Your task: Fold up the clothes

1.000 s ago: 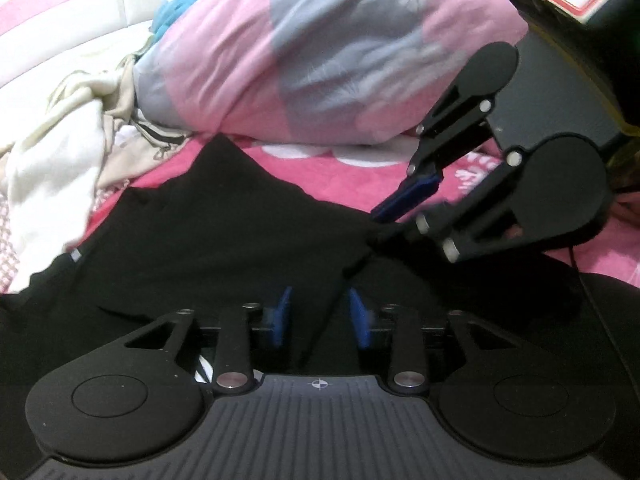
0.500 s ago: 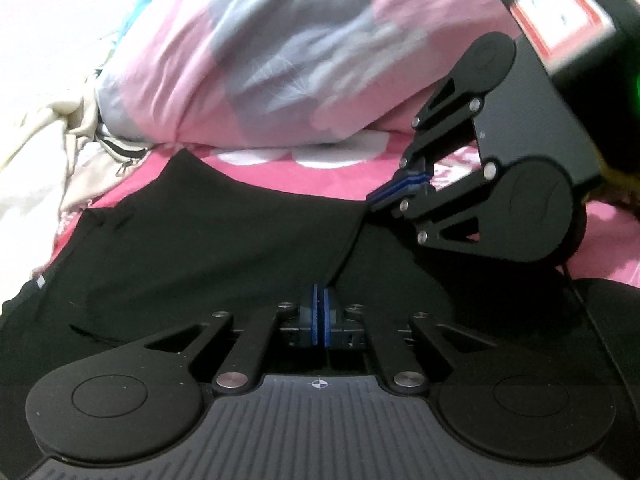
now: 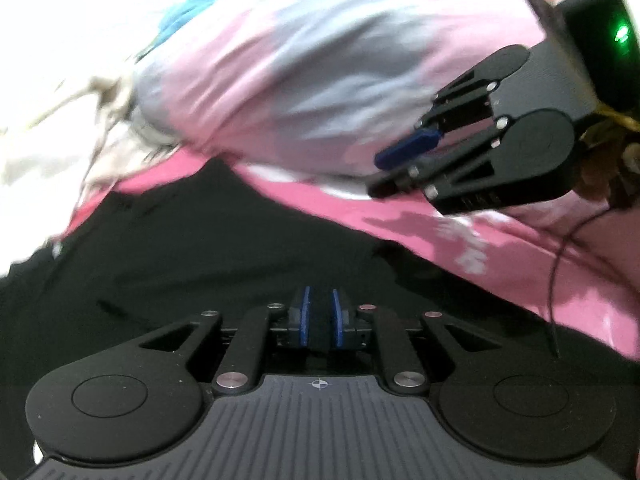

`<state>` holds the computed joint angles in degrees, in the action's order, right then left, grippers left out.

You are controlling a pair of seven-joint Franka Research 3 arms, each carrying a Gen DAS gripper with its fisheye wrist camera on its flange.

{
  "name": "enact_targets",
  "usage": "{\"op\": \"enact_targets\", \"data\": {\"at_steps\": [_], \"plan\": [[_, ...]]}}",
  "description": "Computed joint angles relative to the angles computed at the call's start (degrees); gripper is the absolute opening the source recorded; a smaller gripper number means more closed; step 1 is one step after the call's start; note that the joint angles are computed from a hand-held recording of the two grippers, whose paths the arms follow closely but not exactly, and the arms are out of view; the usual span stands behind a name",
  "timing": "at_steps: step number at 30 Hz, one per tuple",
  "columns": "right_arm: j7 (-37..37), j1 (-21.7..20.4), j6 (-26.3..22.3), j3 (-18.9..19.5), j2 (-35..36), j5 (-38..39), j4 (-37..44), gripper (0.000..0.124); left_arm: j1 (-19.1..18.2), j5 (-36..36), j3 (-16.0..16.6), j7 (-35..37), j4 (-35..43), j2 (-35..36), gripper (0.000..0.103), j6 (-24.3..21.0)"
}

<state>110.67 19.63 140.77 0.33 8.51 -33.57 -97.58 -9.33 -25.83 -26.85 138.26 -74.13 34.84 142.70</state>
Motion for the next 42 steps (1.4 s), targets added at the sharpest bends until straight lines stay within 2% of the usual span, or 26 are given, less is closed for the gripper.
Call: {"op": "enact_targets", "data": {"at_steps": [2, 6, 8, 11, 14, 17, 20, 23, 24, 26, 30, 32, 33, 34, 35, 37, 38, 40, 42], "plan": [[0.0, -0.3, 3.7, -0.5, 4.5, 0.1, 4.0, 0.013, -1.3, 1.6, 1.6, -3.7, 0.8, 0.8, 0.012, -0.4], [-1.2, 0.7, 5.9, -3.3, 14.3, 2.5, 14.1, 0.009, -0.8, 1.2, 0.8, -5.0, -1.6, 0.0, 0.012, 2.1], [-1.9, 1.4, 4.4, -5.2, 19.4, 3.7, 19.8, 0.006, -0.6, 1.2, 0.5, -5.5, -1.5, 0.4, 0.012, 2.5], [-1.0, 3.6, -0.3, -10.3, 26.2, 1.5, 27.3, 0.004, 0.3, 0.3, -0.3, -5.6, -2.2, 0.2, 0.012, 2.7], [1.8, 4.7, -0.9, -12.7, 27.1, 0.1, 28.4, 0.0, 1.6, -1.4, -1.4, -4.5, -3.6, -0.3, 0.012, 3.4], [4.9, 6.0, 2.2, -13.3, 23.0, -2.4, 23.6, 0.001, 2.2, -2.6, -1.8, -3.5, -3.6, -0.2, 0.012, 3.0], [4.1, 4.7, 5.9, -10.8, 19.5, -1.1, 19.7, 0.001, 2.1, -3.0, -1.7, -3.6, -2.5, 0.4, 0.012, 1.7], [-2.7, 1.3, 3.9, -6.7, 23.5, 7.4, 24.8, 0.001, 2.2, -3.6, -1.7, -2.8, -2.0, 0.8, 0.012, 1.3], [-4.1, 0.8, 2.8, -6.5, 25.8, 9.4, 27.7, 0.0, 2.3, -3.8, -1.8, -2.5, -2.3, 0.7, 0.012, 1.5], [-3.8, 1.2, 3.5, -8.5, 30.8, 10.2, 33.2, 0.0, 2.7, -4.5, -2.1, -1.1, -3.1, 0.3, 0.012, 2.2], [-1.3, 2.4, 5.2, -11.6, 33.6, 11.0, 37.9, 0.002, 3.9, -6.5, -2.8, 1.2, -5.4, -1.1, 0.013, 2.7], [-2.7, 1.5, 7.3, -10.0, 30.9, 13.4, 35.2, 0.002, 4.5, -7.5, -2.9, 2.4, -6.1, -1.8, 0.016, 2.2], [-4.8, 0.7, 8.3, -8.3, 28.7, 15.2, 32.8, 0.004, 4.8, -7.8, -2.8, 2.7, -6.4, -2.2, 0.018, 1.6], [-9.0, -1.1, 8.5, -5.1, 26.7, 18.7, 30.7, 0.005, 4.9, -8.1, -2.6, 3.1, -6.6, -2.6, 0.019, 1.0], [-14.1, -3.3, 8.1, -1.5, 24.9, 23.4, 29.1, 0.006, 5.0, -8.2, -2.2, 3.3, -6.9, -3.1, 0.02, 0.2], [-24.6, -7.5, 2.9, 5.2, 24.4, 33.2, 30.1, 0.005, 5.0, -8.4, -1.6, 4.2, -7.7, -4.0, 0.02, -0.6], [-27.2, -7.9, -0.2, 6.3, 25.6, 35.6, 32.3, 0.005, 5.0, -8.4, -1.2, 4.6, -8.3, -4.5, 0.02, -0.7], [-28.6, -6.6, -5.6, 5.6, 29.9, 36.6, 38.7, 0.005, 4.7, -8.6, -0.7, 5.2, -9.3, -5.4, 0.021, -0.7], [-24.4, -4.1, -4.6, 2.1, 33.8, 36.3, 43.4, 0.003, 4.4, -8.8, -0.1, 4.8, -9.6, -6.0, 0.021, -1.1]]}}
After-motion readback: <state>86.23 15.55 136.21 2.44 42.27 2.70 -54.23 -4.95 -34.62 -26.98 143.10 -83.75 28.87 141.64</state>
